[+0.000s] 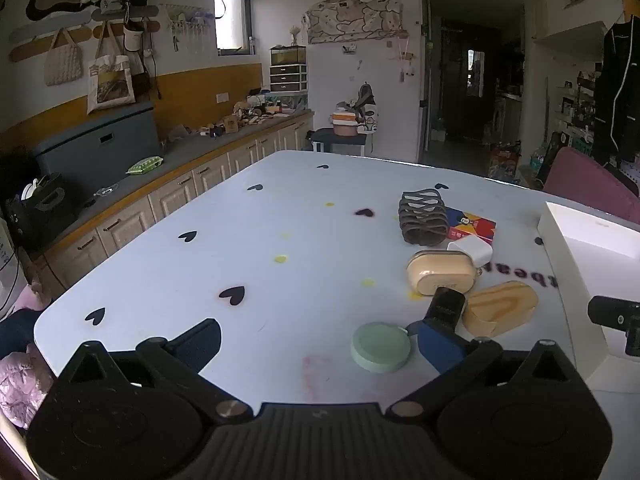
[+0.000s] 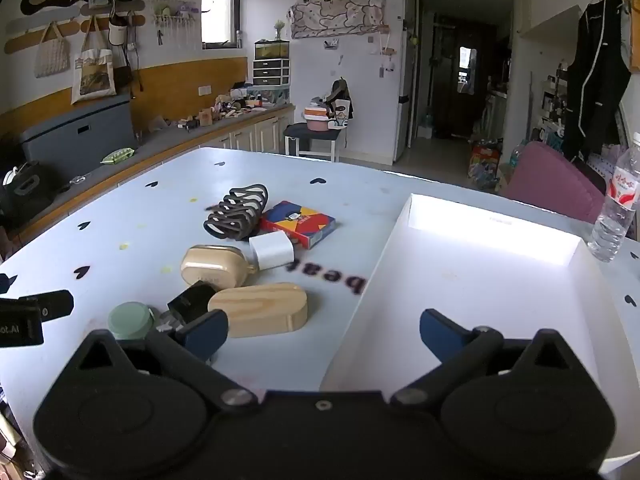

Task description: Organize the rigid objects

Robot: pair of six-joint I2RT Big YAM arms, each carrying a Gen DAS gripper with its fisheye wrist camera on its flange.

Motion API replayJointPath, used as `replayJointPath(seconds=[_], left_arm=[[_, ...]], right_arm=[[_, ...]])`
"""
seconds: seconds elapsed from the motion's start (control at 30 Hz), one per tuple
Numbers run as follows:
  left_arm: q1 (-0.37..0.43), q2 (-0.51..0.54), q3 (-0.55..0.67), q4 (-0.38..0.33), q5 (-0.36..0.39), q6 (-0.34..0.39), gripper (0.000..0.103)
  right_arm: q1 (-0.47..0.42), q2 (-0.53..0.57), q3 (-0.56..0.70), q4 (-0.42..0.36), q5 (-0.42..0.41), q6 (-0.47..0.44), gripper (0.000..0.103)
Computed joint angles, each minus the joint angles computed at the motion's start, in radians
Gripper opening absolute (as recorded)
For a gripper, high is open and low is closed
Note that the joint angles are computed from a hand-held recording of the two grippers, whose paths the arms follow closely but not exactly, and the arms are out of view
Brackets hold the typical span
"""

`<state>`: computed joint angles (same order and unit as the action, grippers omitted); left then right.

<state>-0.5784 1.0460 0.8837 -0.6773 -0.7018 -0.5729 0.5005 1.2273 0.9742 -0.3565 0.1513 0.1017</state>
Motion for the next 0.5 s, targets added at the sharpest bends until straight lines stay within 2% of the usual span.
replayJointPath(seconds=[0.5], left_arm=[[-0.001, 0.001, -0.001, 0.001, -0.003, 0.007, 0.103]], right_arm=[[-0.005, -0.002, -0.003, 0.001, -0.005, 0.0, 0.103]])
